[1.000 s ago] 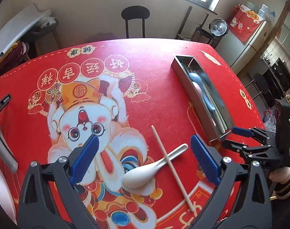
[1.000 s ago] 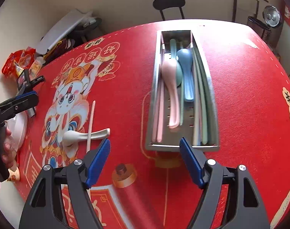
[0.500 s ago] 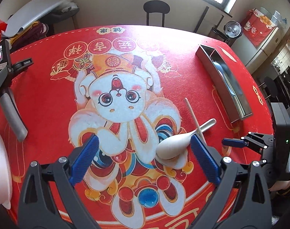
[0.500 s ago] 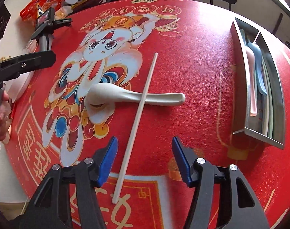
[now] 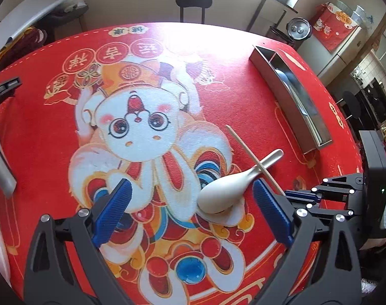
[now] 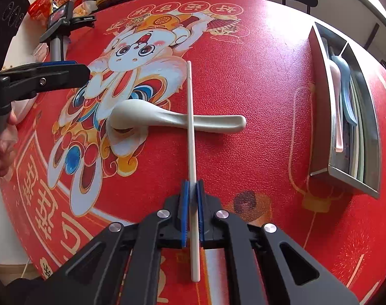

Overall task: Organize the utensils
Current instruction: 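Grasp the cream spoon with the left tool while the right tool grasps the cream chopstick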

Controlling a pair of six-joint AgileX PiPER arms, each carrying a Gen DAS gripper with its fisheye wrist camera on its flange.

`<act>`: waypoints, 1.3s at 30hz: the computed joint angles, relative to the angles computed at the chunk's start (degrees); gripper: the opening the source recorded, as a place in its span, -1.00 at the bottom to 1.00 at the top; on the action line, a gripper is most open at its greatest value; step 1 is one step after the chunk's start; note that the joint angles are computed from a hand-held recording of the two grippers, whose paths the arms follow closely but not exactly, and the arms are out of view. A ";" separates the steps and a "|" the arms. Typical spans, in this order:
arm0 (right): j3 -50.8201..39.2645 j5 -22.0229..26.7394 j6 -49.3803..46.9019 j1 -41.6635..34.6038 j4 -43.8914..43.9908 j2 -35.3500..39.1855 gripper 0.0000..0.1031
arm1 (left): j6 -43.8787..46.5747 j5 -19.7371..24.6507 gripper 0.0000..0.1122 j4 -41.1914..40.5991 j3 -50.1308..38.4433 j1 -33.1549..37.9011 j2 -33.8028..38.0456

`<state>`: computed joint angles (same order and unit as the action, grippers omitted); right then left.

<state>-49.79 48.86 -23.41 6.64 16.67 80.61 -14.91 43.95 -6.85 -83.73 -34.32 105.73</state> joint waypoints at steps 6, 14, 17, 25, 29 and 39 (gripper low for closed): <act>0.98 0.73 -1.07 -3.41 1.90 -1.09 -0.88 | 7.57 0.28 0.13 -10.40 -5.11 0.85 5.86; 1.54 1.07 -3.20 -4.87 3.44 -1.41 -0.88 | 13.22 7.07 0.11 -14.77 -15.23 0.55 13.73; 1.81 0.77 -3.43 -4.82 3.51 -1.57 -0.88 | 13.93 9.61 0.11 -14.73 -17.46 -0.11 15.49; 1.88 0.95 -4.28 -5.29 4.13 -1.62 -0.87 | 17.13 11.96 -0.12 -18.53 -16.97 -0.30 16.59; 1.84 0.94 -4.23 -5.28 4.29 -1.53 -0.87 | 19.94 12.83 -0.14 -20.60 -15.35 -0.43 15.94; 1.92 1.02 -4.35 -5.48 4.33 -1.58 -0.87 | 23.28 14.12 -0.38 -26.12 -14.10 -0.85 16.41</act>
